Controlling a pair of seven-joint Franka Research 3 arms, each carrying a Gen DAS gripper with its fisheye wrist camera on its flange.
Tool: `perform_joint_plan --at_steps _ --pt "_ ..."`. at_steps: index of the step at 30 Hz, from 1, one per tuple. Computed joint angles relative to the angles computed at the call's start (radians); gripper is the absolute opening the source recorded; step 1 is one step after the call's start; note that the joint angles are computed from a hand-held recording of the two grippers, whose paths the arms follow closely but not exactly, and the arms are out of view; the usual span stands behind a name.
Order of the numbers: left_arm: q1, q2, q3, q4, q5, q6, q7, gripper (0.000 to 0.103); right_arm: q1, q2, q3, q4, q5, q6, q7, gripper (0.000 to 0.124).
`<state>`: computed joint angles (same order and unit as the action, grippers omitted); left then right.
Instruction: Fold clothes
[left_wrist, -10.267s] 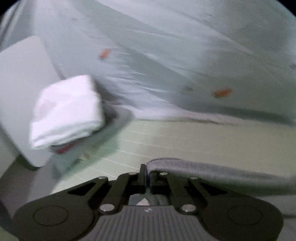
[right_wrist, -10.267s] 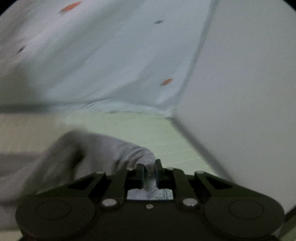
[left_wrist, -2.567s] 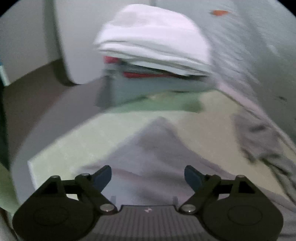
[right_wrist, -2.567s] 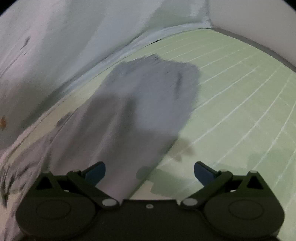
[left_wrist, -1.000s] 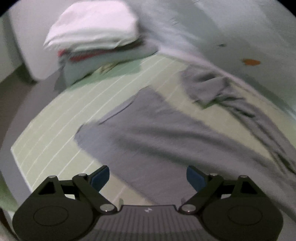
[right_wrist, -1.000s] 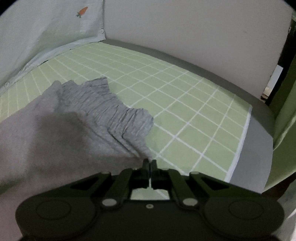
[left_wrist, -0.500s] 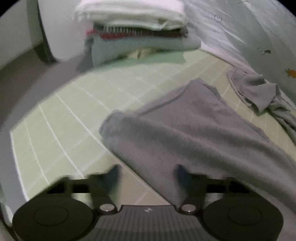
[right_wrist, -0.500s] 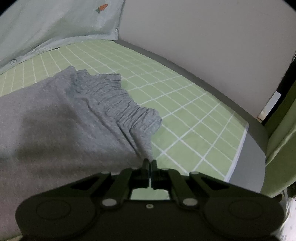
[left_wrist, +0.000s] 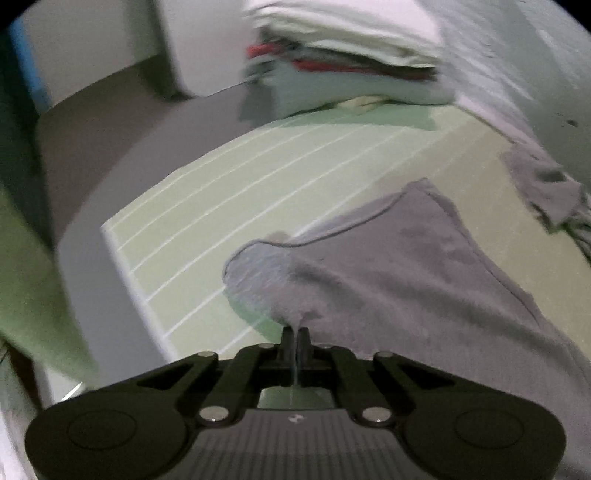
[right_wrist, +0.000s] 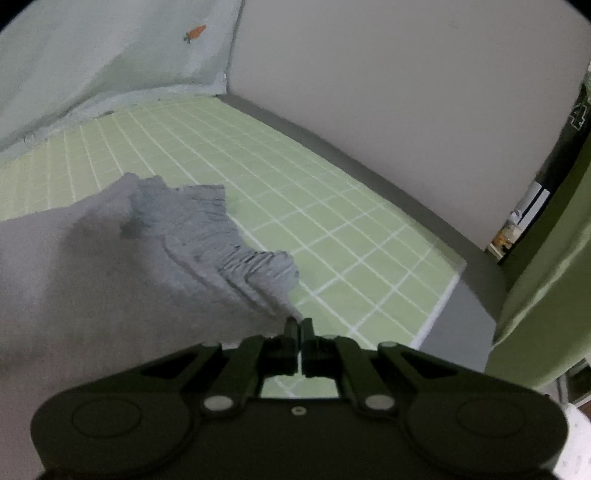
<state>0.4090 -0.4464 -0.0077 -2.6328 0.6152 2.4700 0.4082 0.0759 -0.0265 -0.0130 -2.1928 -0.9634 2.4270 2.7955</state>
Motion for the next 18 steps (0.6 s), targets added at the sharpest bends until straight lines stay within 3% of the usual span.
perform_joint_plan --at_steps 4,5,7,9,11,12,18 --pt "-0.026 -0.031 0.013 -0.026 -0.068 -0.046 0.03 0.007 0.0 0.019 -0.006 0.004 0.119 -0.006 -0.156 0.003" --pt "-0.029 -0.038 0.004 -0.025 -0.069 -0.06 0.032 0.009 0.005 0.027 -0.004 0.012 0.131 -0.02 -0.186 0.011" --pt "-0.036 -0.053 -0.009 -0.019 -0.07 -0.085 0.033 0.025 0.019 0.038 0.002 0.027 0.118 -0.049 -0.199 0.054" --pt "-0.037 -0.078 -0.019 -0.016 -0.066 -0.102 0.016 0.048 0.032 0.036 0.004 0.036 0.097 -0.063 -0.174 0.077" --pt "-0.034 -0.097 -0.028 -0.007 -0.053 -0.116 -0.003 0.056 0.043 0.026 0.009 0.04 0.081 -0.038 -0.142 0.098" --pt "-0.032 -0.1 -0.032 0.003 -0.043 -0.121 -0.01 0.06 0.046 0.022 0.01 0.043 0.065 -0.021 -0.129 0.103" --pt "-0.025 -0.042 -0.015 0.088 0.008 -0.093 -0.018 0.071 0.088 0.061 0.031 0.108 -0.023 0.05 -0.024 0.103"
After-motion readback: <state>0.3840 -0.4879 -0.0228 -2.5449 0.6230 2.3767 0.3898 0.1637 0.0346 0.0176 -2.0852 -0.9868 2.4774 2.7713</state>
